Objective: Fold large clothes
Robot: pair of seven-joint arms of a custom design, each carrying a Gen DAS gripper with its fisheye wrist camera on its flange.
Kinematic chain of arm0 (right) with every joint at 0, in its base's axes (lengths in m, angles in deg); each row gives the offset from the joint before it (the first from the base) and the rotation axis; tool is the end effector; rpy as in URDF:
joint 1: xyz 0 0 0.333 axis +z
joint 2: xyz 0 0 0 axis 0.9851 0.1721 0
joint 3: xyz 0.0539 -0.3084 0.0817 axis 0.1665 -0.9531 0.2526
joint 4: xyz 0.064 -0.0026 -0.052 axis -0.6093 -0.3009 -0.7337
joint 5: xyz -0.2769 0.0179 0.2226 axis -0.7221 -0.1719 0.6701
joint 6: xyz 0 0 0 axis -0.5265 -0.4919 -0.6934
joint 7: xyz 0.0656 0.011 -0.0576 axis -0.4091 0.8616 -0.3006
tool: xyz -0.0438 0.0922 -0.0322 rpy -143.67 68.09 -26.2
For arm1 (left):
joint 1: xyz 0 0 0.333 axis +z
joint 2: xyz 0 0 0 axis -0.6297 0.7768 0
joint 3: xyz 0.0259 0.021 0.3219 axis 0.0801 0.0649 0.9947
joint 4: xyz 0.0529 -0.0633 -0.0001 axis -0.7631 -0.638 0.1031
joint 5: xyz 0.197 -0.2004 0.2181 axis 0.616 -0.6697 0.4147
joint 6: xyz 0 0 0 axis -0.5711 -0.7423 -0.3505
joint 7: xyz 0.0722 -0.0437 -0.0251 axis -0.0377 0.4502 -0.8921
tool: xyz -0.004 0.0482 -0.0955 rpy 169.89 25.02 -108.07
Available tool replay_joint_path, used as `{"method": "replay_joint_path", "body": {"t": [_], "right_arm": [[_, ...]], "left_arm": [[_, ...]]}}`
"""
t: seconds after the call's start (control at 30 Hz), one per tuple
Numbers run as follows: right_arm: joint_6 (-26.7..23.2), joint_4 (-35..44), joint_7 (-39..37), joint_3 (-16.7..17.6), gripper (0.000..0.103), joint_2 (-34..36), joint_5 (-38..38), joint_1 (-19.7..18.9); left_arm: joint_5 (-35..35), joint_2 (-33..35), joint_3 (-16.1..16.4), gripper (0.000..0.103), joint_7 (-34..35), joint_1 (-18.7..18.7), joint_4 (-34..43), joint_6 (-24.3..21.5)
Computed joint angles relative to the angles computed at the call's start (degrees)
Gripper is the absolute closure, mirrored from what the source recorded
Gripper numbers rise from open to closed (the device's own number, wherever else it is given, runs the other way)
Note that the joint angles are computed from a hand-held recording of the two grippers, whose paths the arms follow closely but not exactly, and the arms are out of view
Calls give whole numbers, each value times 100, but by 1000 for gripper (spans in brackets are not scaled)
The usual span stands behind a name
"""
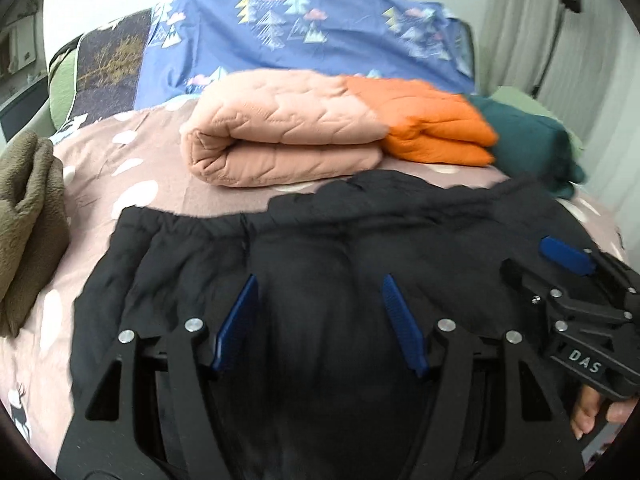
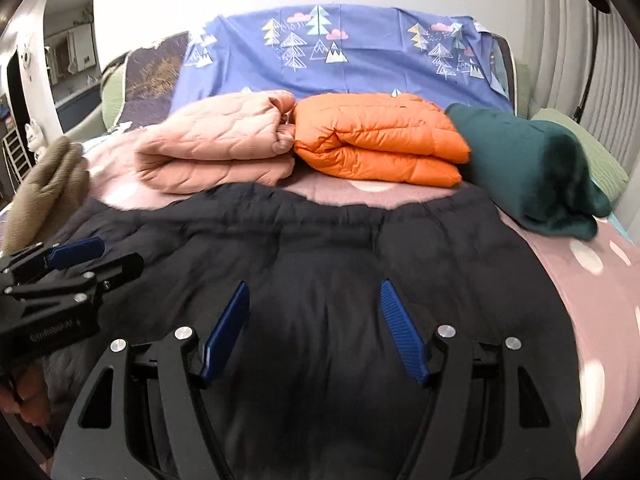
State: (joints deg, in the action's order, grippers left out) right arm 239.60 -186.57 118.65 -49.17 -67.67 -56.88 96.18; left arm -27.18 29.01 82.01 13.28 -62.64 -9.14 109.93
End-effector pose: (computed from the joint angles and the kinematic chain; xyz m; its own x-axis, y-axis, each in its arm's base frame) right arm 0.5722 0.1879 0.5196 -0.1965 -0.9803 -0.0211 -0.6727 0.1505 -0.7244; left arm 0.6536 -0.3565 0.5072 -0.4439 -0.8899 0.1048 -0.6491 0.2387 -0.7223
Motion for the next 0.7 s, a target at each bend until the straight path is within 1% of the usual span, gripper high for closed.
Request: {"method": "replay_joint_path", "body": {"t": [0.03, 0.07, 0.1, 0.13, 0.17, 0.2, 0.23, 0.3, 0.37, 0.43, 0.47, 0.5, 0.53, 0.57, 0.6, 0.63, 0.67, 0.7], "right_arm": [[-82, -47, -182, 49, 33, 38, 231, -16], [-121, -58, -345, 60, 31, 166, 326, -29], [-70, -89, -263, 3, 30, 259, 130, 10], [-123, -9, -184, -54, 29, 372, -107, 75], [-263, 115, -300, -40, 29, 434, 5, 85], [-368, 187, -371, -32, 29, 462, 87, 105], [-451, 238, -369, -50, 28, 484, 42, 149], [-410, 181, -263, -93, 28, 446, -96, 196], [-371, 46, -293, -67, 28, 277, -1, 176], [-375, -228, -46, -18, 29, -53, 47, 192], [-181, -500, 115, 30, 29, -331, 122, 170], [81, -776, 116, 88, 29, -572, 257, 123], [270, -994, -6, 145, 29, -768, 433, 78], [251, -1177, 8, 220, 29, -966, 450, 67], [135, -1273, 128, 301, 29, -1071, 367, 46], [-3, -1353, 157, 372, 28, -1125, 397, 35], [-147, -1394, -108, 403, 28, -1076, 739, 50], [-174, -1428, -427, 343, 27, -942, 1111, 102]], "left_arm": [[-18, -165, -34, 36, 36, 29, -307, 129], [-18, -218, -29, 35, 22, 15, -459, 69], [56, -121, 42, 33, -43, -59, -448, -77], [170, -37, 121, 32, -76, -119, -463, -3], [415, 17, 305, 32, -157, -265, -569, 279], [544, 65, 404, 32, -217, -349, -546, 331], [537, 112, 404, 32, -266, -352, -417, 169], [572, 119, 379, 32, -293, -336, -368, 76], [520, -3, 285, 32, -282, -242, -566, 211], [381, -248, 227, 33, -386, -158, -870, 301], [293, -514, 193, 34, -494, -110, -1186, 366], [207, -736, 107, 34, -484, -33, -1485, 512], [47, -994, -82, 34, -321, 129, -1862, 753], [-109, -1263, -260, 34, -112, 280, -2265, 1020], [-156, -1481, -294, 34, -22, 304, -2577, 1215], [-146, -1705, -259, 34, 2, 280, -2917, 1411], [-193, -1807, -278, 33, 47, 294, -3094, 1473], [-233, -1826, -286, 32, 66, 292, -3156, 1408]]}}
